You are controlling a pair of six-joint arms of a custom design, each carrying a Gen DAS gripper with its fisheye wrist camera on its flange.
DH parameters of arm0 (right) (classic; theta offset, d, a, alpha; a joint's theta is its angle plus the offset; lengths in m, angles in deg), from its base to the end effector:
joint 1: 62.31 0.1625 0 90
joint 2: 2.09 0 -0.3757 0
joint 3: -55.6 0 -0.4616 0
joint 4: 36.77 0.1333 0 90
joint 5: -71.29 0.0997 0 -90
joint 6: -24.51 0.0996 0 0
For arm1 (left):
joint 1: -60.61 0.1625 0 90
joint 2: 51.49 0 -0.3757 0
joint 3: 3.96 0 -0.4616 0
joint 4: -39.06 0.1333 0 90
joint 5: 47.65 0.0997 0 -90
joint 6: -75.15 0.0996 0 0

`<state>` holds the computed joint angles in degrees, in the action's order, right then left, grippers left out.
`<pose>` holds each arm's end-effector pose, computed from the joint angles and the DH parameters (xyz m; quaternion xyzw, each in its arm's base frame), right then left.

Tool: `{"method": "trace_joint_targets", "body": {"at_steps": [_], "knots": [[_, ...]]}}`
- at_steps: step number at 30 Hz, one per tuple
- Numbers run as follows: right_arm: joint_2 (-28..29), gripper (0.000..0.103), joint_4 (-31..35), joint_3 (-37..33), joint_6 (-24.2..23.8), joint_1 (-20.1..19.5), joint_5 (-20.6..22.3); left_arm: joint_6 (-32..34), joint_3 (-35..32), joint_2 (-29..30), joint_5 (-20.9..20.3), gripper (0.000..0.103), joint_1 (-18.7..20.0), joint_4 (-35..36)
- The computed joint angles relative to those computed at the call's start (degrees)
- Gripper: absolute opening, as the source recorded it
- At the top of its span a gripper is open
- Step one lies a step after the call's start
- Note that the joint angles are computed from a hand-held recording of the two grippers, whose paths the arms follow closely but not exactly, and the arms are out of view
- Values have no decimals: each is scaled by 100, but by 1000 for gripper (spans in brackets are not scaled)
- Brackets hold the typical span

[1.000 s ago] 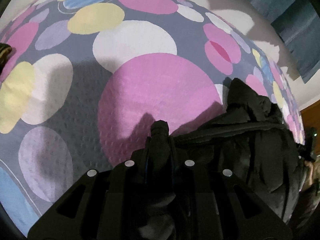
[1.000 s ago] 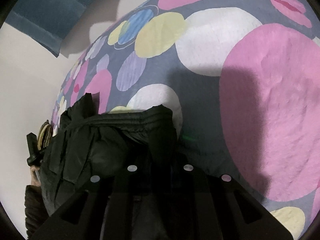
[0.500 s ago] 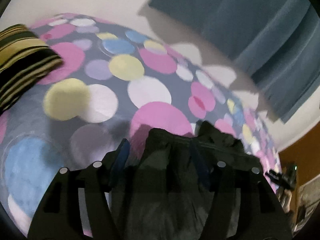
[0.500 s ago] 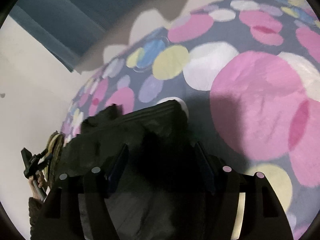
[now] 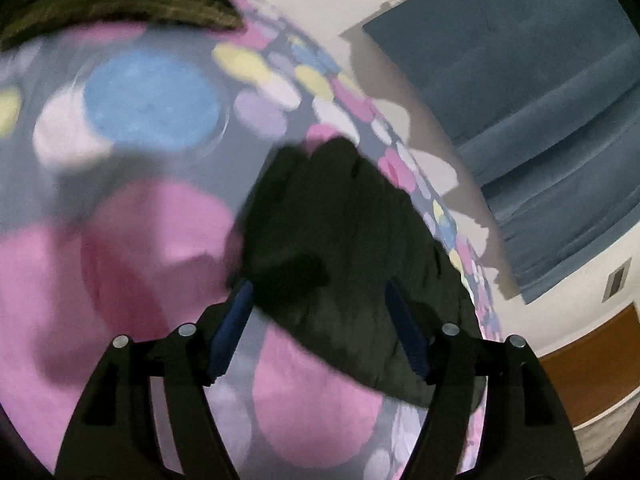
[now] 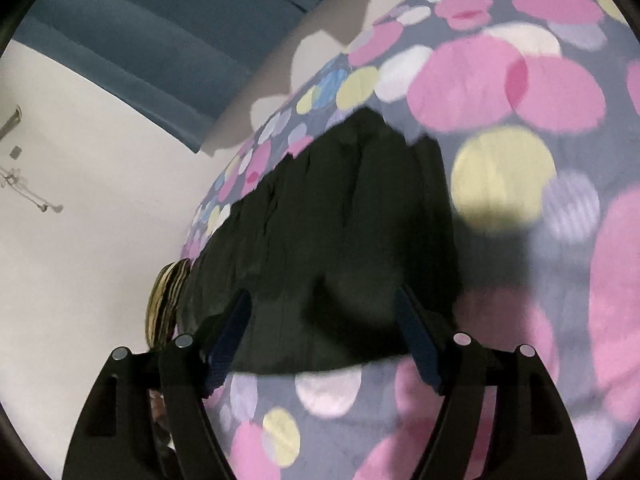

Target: Fold large clothes

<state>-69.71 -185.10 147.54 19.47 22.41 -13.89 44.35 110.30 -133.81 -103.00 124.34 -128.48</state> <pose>0.0765 -0.7119 0.2933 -0.0103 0.9555 -0.2946 0.0138 -0.0821 -0.5954 0.3045 -0.1501 0.8748 -0.4561 0.0645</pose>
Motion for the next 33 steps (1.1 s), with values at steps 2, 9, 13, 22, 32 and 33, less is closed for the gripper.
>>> {"method": "trace_joint_targets", "body": {"at_steps": [2, 9, 13, 22, 32, 33], "knots": [[-146, 73, -50, 258, 86, -58, 110, -192, 146, -17, 7, 68, 2, -9], [-172, 73, -201, 598, 335, -229, 242, -428, 114, 194, -203, 68, 103, -52], [-92, 73, -237, 632, 359, -241, 230, -343, 86, 280, -246, 68, 130, -56], [199, 73, -408, 539, 397, -158, 141, -139, -90, 491, -277, 70, 230, -253], [387, 76, -563, 395, 475, -116, 104, -39, -183, 620, -70, 75, 174, -293], [400, 78, -585, 392, 478, -103, 93, -97, -181, 616, -50, 75, 160, -256]]}}
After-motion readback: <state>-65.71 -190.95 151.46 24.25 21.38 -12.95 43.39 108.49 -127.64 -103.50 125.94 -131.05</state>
